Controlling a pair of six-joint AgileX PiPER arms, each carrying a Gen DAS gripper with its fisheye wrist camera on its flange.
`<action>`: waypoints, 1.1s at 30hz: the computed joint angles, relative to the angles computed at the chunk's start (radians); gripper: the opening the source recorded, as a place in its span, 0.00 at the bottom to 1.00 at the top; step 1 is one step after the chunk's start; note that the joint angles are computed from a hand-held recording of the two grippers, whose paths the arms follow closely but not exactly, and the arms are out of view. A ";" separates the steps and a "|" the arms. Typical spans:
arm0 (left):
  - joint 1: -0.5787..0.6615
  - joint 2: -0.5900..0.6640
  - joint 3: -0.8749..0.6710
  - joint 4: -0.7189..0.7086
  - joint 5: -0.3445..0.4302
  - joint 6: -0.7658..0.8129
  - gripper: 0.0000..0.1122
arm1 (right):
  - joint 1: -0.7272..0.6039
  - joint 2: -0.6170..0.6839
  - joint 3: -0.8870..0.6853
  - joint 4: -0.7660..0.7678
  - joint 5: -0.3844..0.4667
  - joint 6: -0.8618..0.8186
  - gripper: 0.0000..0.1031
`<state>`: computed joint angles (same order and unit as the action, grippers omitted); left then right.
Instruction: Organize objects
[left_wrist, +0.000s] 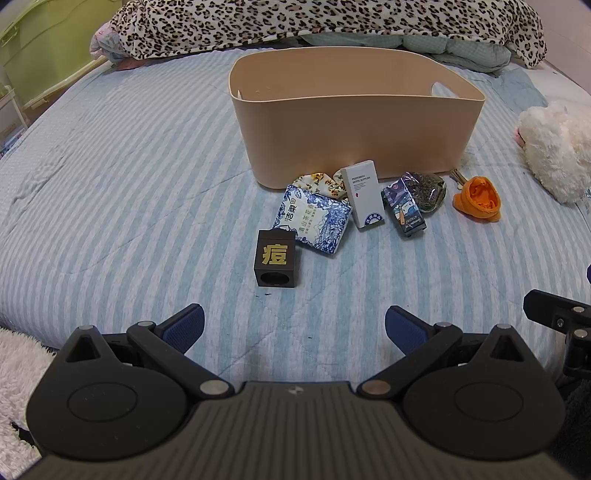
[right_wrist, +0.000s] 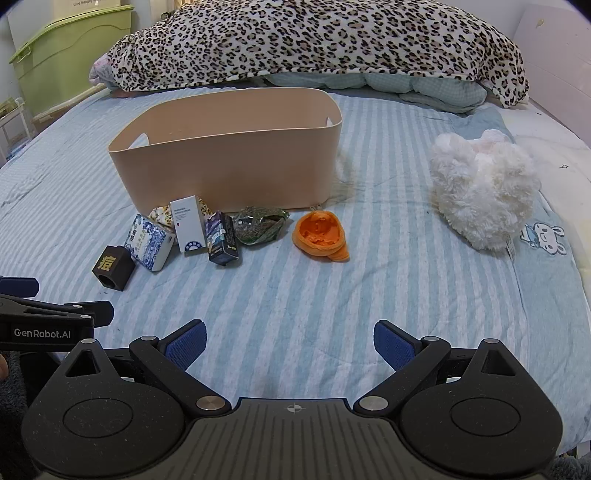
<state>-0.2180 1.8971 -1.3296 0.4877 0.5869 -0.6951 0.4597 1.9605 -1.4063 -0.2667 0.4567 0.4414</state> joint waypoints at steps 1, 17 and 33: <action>0.000 0.001 -0.002 -0.003 0.002 0.002 0.92 | 0.000 0.000 0.000 -0.002 0.001 0.002 0.96; 0.003 0.004 -0.007 -0.015 0.005 0.015 0.92 | 0.003 0.002 -0.011 -0.016 0.020 0.011 0.96; 0.012 0.005 -0.013 -0.046 0.003 0.048 0.92 | 0.003 0.004 -0.008 -0.021 0.018 0.014 0.96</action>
